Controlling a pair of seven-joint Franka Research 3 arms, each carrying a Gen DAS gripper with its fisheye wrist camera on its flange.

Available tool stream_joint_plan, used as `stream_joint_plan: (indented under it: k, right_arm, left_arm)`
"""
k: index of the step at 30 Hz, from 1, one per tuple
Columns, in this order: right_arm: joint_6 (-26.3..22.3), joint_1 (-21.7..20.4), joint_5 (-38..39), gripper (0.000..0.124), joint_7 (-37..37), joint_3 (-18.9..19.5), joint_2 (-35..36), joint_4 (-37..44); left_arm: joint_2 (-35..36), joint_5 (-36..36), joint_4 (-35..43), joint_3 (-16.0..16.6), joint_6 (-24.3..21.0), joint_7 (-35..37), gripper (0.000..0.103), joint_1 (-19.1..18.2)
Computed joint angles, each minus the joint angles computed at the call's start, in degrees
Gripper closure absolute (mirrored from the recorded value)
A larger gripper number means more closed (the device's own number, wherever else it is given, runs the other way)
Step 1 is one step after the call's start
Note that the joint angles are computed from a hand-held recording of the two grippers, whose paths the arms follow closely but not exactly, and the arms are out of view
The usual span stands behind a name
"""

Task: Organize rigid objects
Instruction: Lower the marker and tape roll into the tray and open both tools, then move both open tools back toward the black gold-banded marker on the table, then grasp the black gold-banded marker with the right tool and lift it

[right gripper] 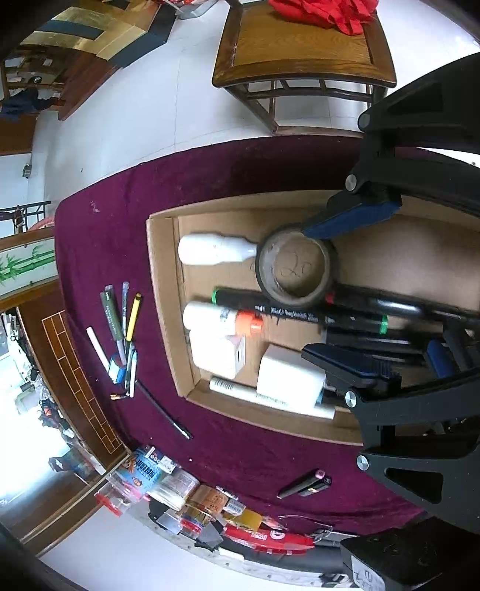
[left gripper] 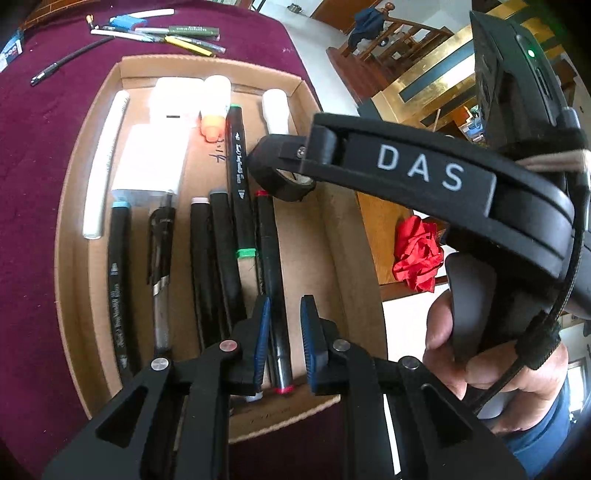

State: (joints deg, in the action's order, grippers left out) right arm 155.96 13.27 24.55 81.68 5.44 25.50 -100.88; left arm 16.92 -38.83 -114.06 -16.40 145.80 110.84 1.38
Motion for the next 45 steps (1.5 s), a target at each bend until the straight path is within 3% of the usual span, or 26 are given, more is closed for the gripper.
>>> stream_joint_plan:
  k: [7,14,21,26,31,34,38,45]
  right_arm:
    - [2.0,0.6,3.8,0.070,-2.4,2.7,-2.3,-1.0]
    - [-1.5,3.6,5.1,0.070,-3.5,4.7,1.0,4.8]
    - [-9.2,9.1,2.8,0.070,-3.2,6.4,10.0,16.6]
    - [-14.1,13.3,-0.8,0.070,0.1,5.1,18.4,28.1]
    - [-18.4,16.3,-5.2,0.070,6.2,2.7,27.1,40.8]
    - [-20.0,16.5,-5.5,0.070,8.2,3.2,30.1,44.7]
    - [-18.0,16.9,-5.3,0.069,8.7,3.9,29.0,41.7]
    - [-22.4,15.9,-0.6,0.070,2.8,8.4,27.5,39.6]
  left_arm:
    - [-6.6,-6.3,-6.3,1.5,1.9,6.4,0.089,1.9]
    - [-15.0,-13.2,-15.3,7.5,6.2,11.4,0.089,2.4]
    - [-20.3,-14.7,-23.5,13.9,12.0,10.1,0.089,3.5]
    - [-23.0,-14.8,-28.6,17.4,13.8,8.7,0.089,5.2]
    - [-25.3,-13.1,-32.6,20.7,14.0,7.6,0.089,7.1]
    - [-25.3,-12.1,-33.3,22.1,13.4,7.5,0.089,8.0]
    - [-25.0,-11.9,-33.2,22.9,11.9,8.9,0.089,8.9]
    - [-23.1,-13.3,-30.6,22.7,9.0,13.2,0.089,10.3]
